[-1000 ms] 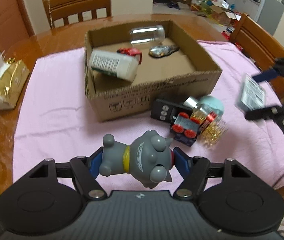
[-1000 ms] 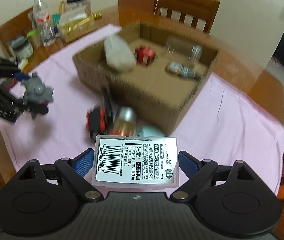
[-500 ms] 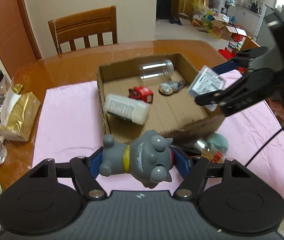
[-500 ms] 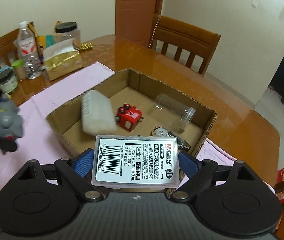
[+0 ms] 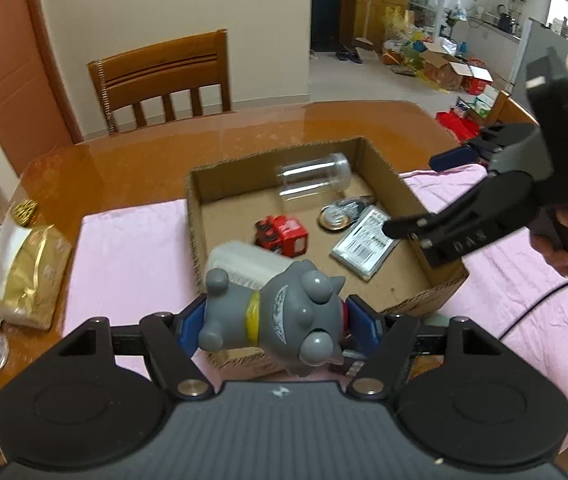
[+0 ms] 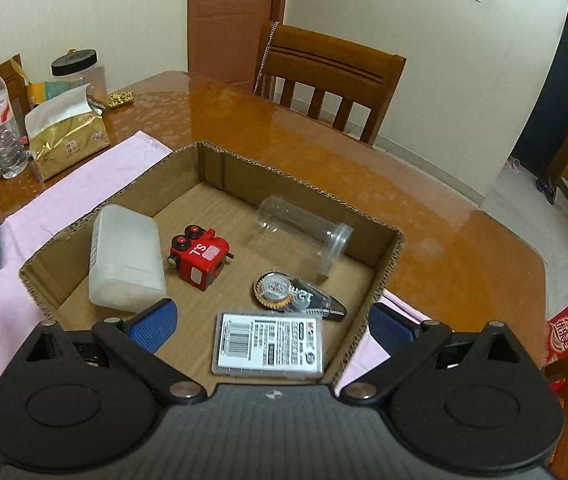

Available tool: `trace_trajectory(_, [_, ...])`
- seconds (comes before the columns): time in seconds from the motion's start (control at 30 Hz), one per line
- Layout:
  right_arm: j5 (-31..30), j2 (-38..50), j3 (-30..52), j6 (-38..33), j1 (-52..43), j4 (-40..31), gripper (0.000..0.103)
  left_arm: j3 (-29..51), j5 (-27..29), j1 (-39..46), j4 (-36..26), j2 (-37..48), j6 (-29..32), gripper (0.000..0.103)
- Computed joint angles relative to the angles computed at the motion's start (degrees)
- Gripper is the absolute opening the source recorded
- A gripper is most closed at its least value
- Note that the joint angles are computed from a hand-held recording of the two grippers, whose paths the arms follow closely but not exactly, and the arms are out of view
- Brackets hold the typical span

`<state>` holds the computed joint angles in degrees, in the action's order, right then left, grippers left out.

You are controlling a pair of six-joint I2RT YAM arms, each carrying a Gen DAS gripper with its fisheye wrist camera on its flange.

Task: Organize rigid objects
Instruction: 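Carry the grey figure into the box with the left tool while the right tool drops the white case there, then grasp the black red-wheeled toy train with the left tool while the right tool grasps the light-blue egg case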

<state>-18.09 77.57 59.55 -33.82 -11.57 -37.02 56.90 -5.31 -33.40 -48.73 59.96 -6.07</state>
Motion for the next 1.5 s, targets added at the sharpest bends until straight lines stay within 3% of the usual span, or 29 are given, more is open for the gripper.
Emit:
trace_trajectory(0.37, [-2.3,-8.2,-1.1,-7.2,-9.2,-11.2,0.103,2.2,1.1,-5.2,8.2,11.4,-1.9,0.071])
trace_trajectory(0.63, [-2.9,-14.0,-7.0,-7.9,-15.5,-13.6,0.103,2.9,0.7,-7.4,12.8,17.7,-3.4,0.072])
trace_trajectory(0.7, [-3.0,-15.0,-8.5,-7.3,-16.5,-13.9,0.103,3.3,0.5,-7.8,13.5,18.5,-3.7,0.075])
trace_trajectory(0.73, [-2.9,-15.3,-9.1,-6.8,-17.0,-14.0,0.103,3.2,0.0,-8.1,14.1,18.6,-4.1,0.084])
trace_trajectory(0.77, [-2.9,-15.5,-9.8,-6.4,-17.3,-14.1,0.103,3.1,-0.8,-8.4,14.6,18.4,-4.5,0.094])
trace_trajectory(0.8, [-2.9,-15.8,-10.4,-6.0,-17.6,-14.3,0.103,2.7,-1.5,-8.7,15.1,18.0,-4.6,0.096])
trace_trajectory(1.03, [-2.1,-18.7,-14.2,-2.9,-17.2,-13.5,0.103,0.0,-3.4,-9.0,14.2,13.0,-4.7,0.100])
trace_trajectory(1.33, [1.4,-22.3,-20.8,3.2,-15.5,-9.3,0.103,-8.4,-9.3,-10.9,9.5,0.3,-6.8,0.101])
trace_trajectory(1.5, [2.2,-24.9,-24.7,6.2,-15.7,-7.7,0.103,-13.2,-7.8,-12.7,8.2,-3.4,-10.0,0.101])
